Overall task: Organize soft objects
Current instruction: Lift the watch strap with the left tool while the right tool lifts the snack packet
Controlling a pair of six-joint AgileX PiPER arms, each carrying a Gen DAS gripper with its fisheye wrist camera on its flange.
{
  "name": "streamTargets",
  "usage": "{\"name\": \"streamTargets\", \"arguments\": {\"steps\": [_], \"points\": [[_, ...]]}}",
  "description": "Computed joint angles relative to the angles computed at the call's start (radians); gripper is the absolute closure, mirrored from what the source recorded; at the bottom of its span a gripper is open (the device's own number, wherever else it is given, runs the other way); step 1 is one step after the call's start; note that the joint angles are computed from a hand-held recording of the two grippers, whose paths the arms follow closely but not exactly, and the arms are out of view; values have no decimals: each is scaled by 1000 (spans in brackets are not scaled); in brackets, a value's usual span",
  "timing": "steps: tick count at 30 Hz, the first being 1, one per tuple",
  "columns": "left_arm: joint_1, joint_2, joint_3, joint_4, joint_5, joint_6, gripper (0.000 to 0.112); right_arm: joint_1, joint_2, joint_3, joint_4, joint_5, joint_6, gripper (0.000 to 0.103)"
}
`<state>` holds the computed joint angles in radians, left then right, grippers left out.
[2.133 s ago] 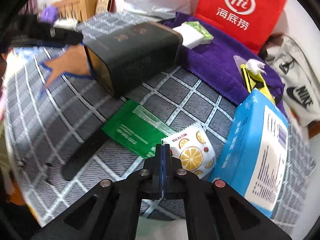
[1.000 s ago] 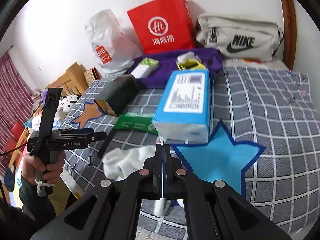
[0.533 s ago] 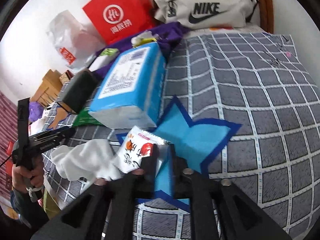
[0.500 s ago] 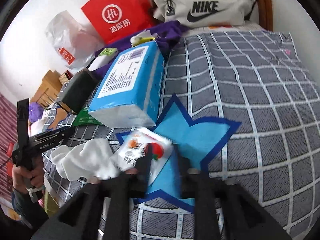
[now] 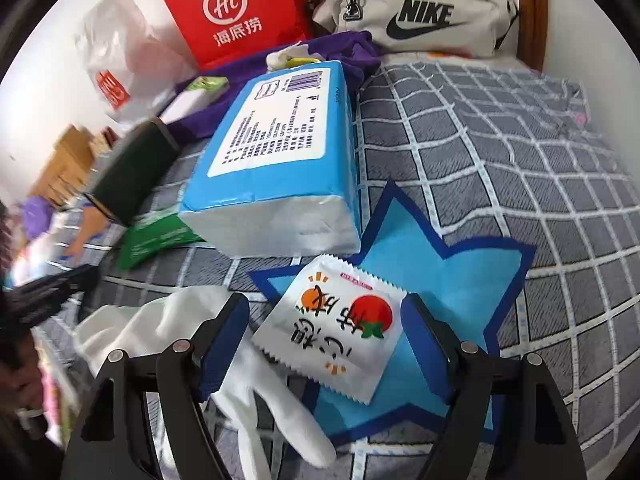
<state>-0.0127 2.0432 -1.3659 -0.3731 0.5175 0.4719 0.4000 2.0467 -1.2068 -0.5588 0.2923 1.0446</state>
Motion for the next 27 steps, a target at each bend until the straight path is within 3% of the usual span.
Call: {"name": "streamTargets", "arguments": {"steps": [3,6,8,11,13,14,20,23,27], "points": [[-6,16,-8,-12,3,18,90,47,30,-36,-167,87,135,28],[-28,18,-1,24,-30,4,89,41,9,-1,-200,53,167,45],[-36,39,-25,11,-29,17,83,40,1,8,-187,47,138,49],[-59,48,-24,52,-74,-14,86,51,-16,30,-215,31,137,61],[-67,42,-16,61,-87,-2,92,46,-41,63,-186,-17,96,82],[-64,38,-12,41,-86,18,93,36,-56,81,-148,-50,60,85],[-32,-20,41,-136,-49,184,93,3,-118,154,50,-144,-127,90],[-17,-56,65,-171,-39,205,93,3,-157,187,-8,-157,-68,91],[-9,-100,89,-188,-41,213,93,0,-205,227,47,-181,-122,92]]}}
